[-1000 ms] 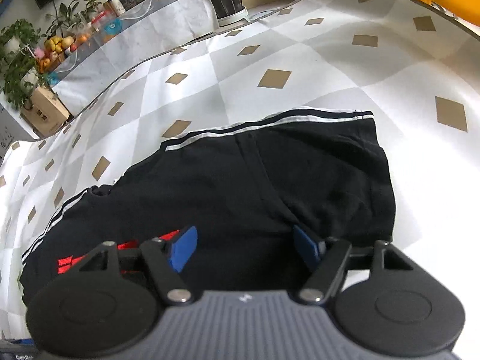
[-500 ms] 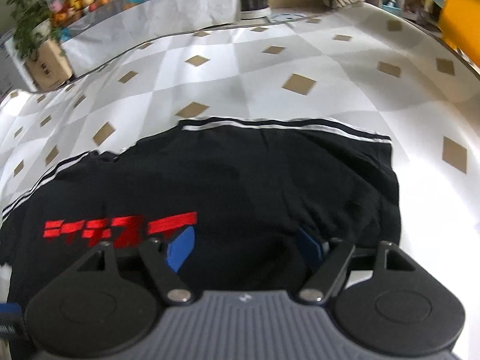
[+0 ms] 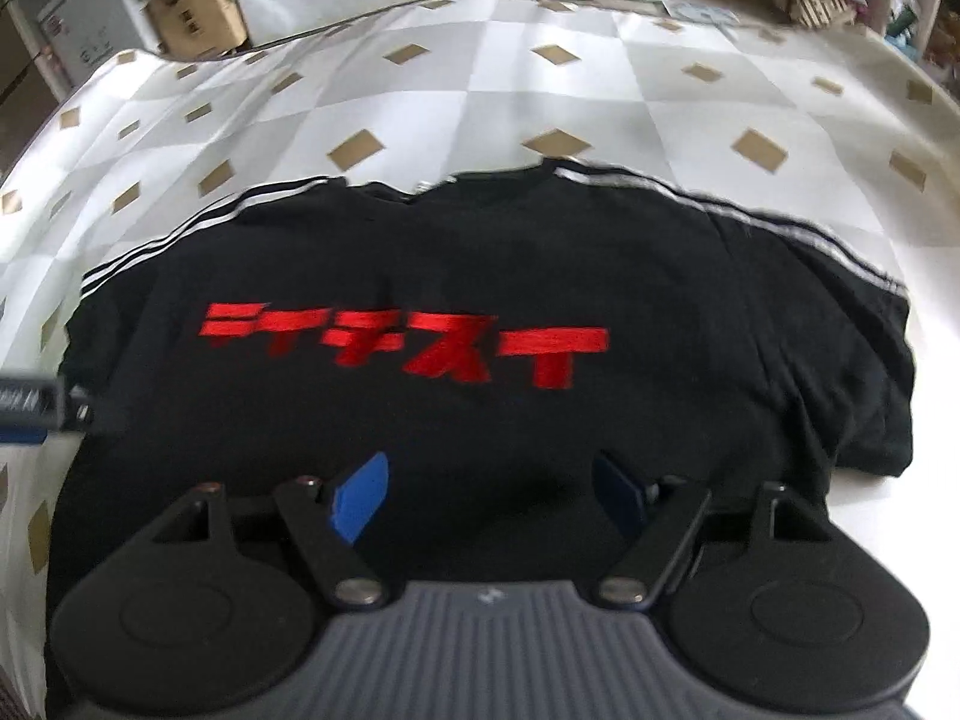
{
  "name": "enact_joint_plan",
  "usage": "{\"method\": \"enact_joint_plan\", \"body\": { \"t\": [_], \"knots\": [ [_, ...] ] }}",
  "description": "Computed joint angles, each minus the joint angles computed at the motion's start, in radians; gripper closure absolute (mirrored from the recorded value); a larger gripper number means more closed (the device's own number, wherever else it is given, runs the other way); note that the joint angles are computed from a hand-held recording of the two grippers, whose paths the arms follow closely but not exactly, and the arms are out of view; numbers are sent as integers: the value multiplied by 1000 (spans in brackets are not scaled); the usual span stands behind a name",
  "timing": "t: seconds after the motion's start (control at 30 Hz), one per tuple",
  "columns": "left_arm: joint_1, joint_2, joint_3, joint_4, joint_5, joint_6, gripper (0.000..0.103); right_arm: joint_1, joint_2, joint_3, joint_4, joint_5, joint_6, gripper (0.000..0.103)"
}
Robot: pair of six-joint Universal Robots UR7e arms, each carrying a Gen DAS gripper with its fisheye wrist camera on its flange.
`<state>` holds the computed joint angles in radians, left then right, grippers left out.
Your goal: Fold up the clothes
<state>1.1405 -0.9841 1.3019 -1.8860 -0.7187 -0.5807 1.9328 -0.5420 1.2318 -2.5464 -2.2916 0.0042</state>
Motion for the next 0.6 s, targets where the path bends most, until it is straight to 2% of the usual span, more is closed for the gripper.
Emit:
{"method": "enact_joint_plan", "body": {
  "t": [0.07,0.2,0.27,0.37,0.53,0.6],
  "knots": [
    [15,-2,-18,10,-11,-29,0,17,-7,5,12,4,28,28],
    [51,-3,-62,42,-7,-95,0,46,-41,43,31,74,153,26],
    [75,-4,-80,30,-32,-115,0,58,-38,42,40,105,178,26],
    [103,-18,-81,-18,-79,-111,0,74,-5,0,68,122,122,25],
    [127,-14,-90,-67,-75,-53,1,89,65,-96,166,114,51,25],
    [140,-14,-95,-88,-95,-46,7,92,86,-125,199,126,32,25]
  ]
}}
